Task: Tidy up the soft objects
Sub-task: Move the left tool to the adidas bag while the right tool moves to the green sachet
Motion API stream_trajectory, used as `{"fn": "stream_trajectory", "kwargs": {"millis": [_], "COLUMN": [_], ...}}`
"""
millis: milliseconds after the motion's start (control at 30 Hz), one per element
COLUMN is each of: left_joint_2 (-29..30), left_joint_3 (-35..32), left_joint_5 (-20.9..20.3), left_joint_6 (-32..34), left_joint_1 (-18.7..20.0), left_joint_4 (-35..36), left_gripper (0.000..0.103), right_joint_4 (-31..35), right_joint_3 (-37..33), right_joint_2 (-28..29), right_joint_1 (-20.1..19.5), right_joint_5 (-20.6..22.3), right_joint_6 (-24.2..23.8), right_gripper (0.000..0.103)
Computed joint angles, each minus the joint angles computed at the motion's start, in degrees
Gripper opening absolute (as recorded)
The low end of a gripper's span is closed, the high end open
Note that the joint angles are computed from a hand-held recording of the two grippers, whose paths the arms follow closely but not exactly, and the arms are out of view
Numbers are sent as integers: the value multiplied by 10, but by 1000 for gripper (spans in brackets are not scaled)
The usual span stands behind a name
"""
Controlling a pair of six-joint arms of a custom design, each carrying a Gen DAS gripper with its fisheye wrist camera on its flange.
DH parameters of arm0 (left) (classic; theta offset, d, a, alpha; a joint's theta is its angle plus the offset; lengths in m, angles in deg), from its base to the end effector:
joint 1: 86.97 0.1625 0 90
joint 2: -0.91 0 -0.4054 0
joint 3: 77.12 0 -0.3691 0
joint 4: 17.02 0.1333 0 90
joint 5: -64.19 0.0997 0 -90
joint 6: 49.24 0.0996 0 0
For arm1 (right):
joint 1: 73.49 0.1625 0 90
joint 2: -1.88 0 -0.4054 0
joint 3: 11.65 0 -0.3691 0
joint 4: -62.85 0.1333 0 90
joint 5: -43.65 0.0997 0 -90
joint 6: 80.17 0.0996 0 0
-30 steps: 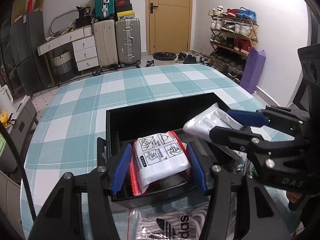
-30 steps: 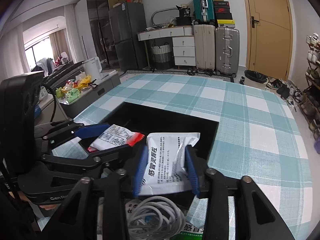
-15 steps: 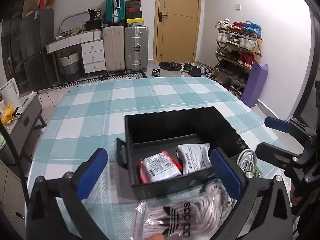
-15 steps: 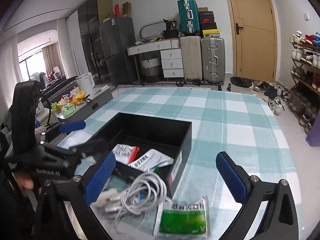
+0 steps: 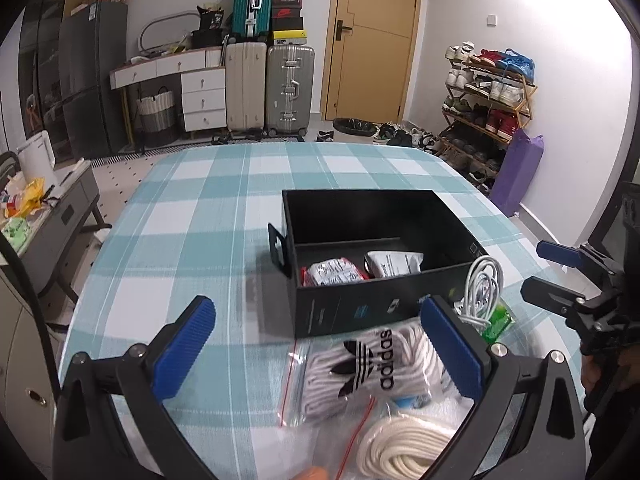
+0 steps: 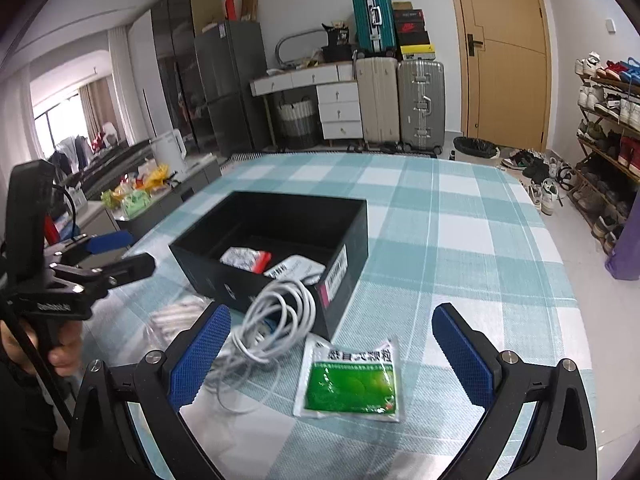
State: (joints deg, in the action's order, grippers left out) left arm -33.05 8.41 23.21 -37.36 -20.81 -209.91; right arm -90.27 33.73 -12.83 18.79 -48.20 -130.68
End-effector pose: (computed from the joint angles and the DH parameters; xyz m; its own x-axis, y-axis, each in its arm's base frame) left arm -0.0837 -0.7053 0.1368 -0.7681 -0.1504 -0.6224 0.4197 0.6158 -0.6668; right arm 0.1637 -0.8413 0.0467 -0.6096 -0.6650 0.4314 -0.7926 0.5189 -0.3202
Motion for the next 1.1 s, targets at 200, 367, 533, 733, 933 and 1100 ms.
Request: {"fn": "stream_trajectory", "kwargs": {"millis": [200,367,533,733,933,1100], "left_joint_2": [-2,-5,-13,-16,-15,-14], "left_joint_3": [8,17,23,27,28,21], "left_joint_5": [6,-6,-31,-43,-43,-59], "left_joint_6": [-5,-25,-56,-81,-85,-98], "left_joint_1": [-3,-1,4,6,3,7], "left_joint_4": [2,20,50,73,89,109], "left_gripper": [103,103,103,103,103,103], "right_joint_4": [20,44,64,95,128,137], "right_joint_3": [-20,-41,-59,-95,-137,-168], "right_joint_2": [13,27,37,59,85,107], "right_joint_1": [-1,-2,-4,-4,-3,0], "right_joint_5": [-37,-72,-87,-114,-133,-148], "right_joint_6": [-3,-8,-5,1,4,12], "right_gripper": [102,102,102,102,102,102]}}
